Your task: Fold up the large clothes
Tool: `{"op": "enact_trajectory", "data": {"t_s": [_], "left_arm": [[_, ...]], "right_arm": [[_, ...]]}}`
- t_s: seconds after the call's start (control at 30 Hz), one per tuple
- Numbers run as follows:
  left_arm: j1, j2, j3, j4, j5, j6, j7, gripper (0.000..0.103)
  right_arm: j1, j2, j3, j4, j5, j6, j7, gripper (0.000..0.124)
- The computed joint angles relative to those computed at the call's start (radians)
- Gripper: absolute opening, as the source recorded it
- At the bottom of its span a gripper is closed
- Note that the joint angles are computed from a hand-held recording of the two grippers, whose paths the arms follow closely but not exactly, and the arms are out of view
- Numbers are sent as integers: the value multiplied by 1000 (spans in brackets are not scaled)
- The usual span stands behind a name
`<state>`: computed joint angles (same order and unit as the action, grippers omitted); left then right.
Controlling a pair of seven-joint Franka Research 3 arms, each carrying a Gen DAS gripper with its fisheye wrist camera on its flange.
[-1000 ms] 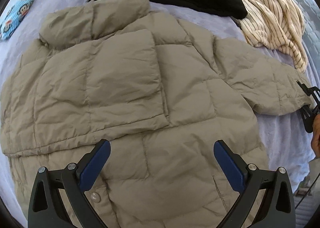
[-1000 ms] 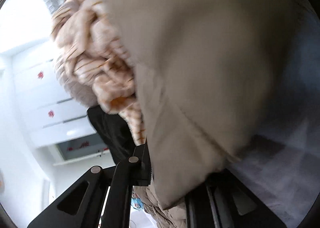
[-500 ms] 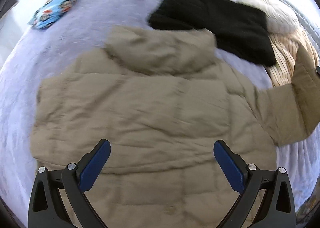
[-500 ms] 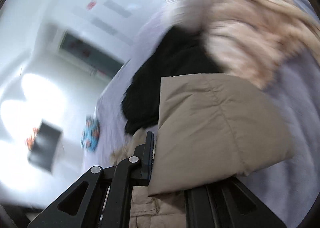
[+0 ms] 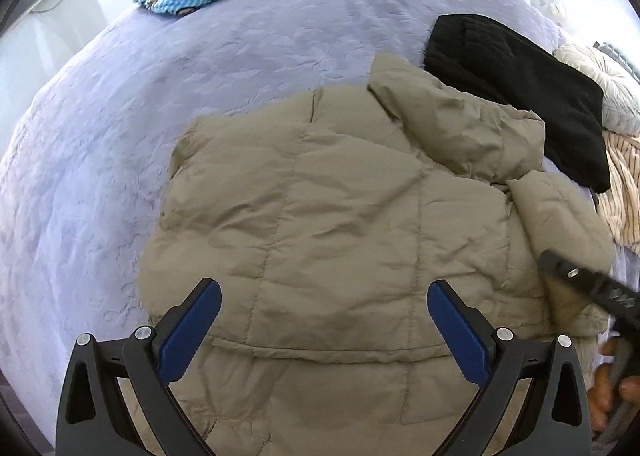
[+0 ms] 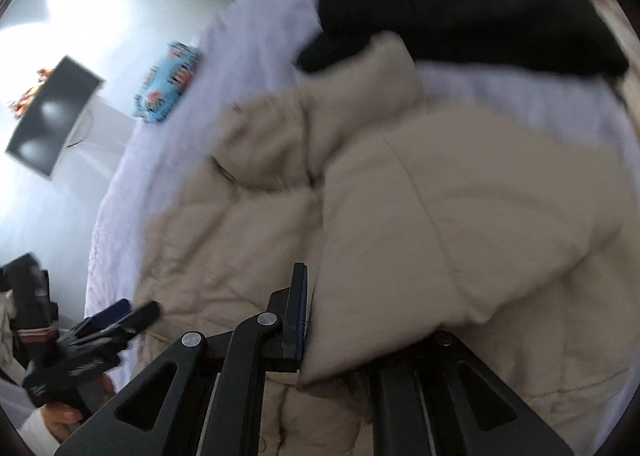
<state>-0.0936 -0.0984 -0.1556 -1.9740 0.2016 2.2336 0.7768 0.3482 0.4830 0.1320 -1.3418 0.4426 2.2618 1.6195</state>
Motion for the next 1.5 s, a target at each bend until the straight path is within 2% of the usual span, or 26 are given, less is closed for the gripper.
{"op": "enact_trajectory", "data": {"t_s": [0.03,0.1,0.13,0.17,0.23,0.37,0.47,0.6,0.63,0.67,0.7,0.73,0.77,0.8,0.87,0.97,1.1,1.13,1.23,1.3,1.33,1.37,1.43,1.5], "left_arm": [[-1,0,-1,-4,-3,4,0,103],[-4,5,0,-7,-12,16,7,103],[-5,9,0,-7,-18,22,12,103],[-6,13,-1,-5,-23,27,15,103],[-8,22,-3,7,-25,31,15,103],[-9,35,0,21,-49,68,32,103],[-5,42,3,27,-53,83,37,103],[4,27,12,5,-83,116,34,103],[7,20,15,-4,-93,128,39,103],[9,12,18,-13,-102,140,48,103],[12,1,22,-24,-111,155,59,103],[15,-7,25,-33,-117,164,67,103],[18,-15,28,-42,-123,175,75,103],[20,-26,33,-56,-138,192,88,103],[23,-46,46,-83,-188,227,117,103],[21,-83,75,-134,-305,293,176,103],[10,-122,111,-188,-450,350,238,103],[0,-128,124,-196,-501,361,268,103],[-32,-119,155,-188,-645,354,389,103],[-38,-100,155,-167,-710,330,456,103],[-35,-91,147,-157,-721,321,473,103],[-34,-81,140,-146,-737,313,492,103],[-38,-54,129,-122,-795,297,539,103],[-33,-26,112,-96,-826,278,567,103]], "right_arm": [[-4,-5,-1,-19,5,-1,1,13],[-13,13,1,-5,22,-14,12,24],[-22,10,9,-13,46,-11,11,37],[-33,5,19,-15,77,-15,8,60],[-55,-44,29,-69,138,-1,-3,84],[-72,-154,9,-180,194,53,12,84],[-88,-216,-23,-264,212,104,74,84],[-115,-211,-40,-276,247,144,130,83],[-118,-207,-39,-275,254,163,135,76],[-121,-193,-38,-256,251,161,141,57],[-126,-187,-36,-240,251,150,140,45],[-127,-173,-27,-217,259,149,125,26],[-117,-149,-18,-181,251,154,117,18],[-109,-133,-7,-151,238,152,89,18],[-87,-97,14,-75,200,125,28,17],[-46,-51,38,33,128,43,-80,17],[22,2,40,120,32,-87,-134,18],[37,11,37,131,13,-115,-131,21],[62,24,25,138,-21,-178,-106,21],[53,7,26,112,-3,-198,-102,24],[46,-9,27,90,10,-200,-104,34],[31,-35,28,58,33,-203,-111,52],[-1,-115,23,-48,86,-175,-129,73],[-25,-165,9,-108,114,-181,-133,74]]}}
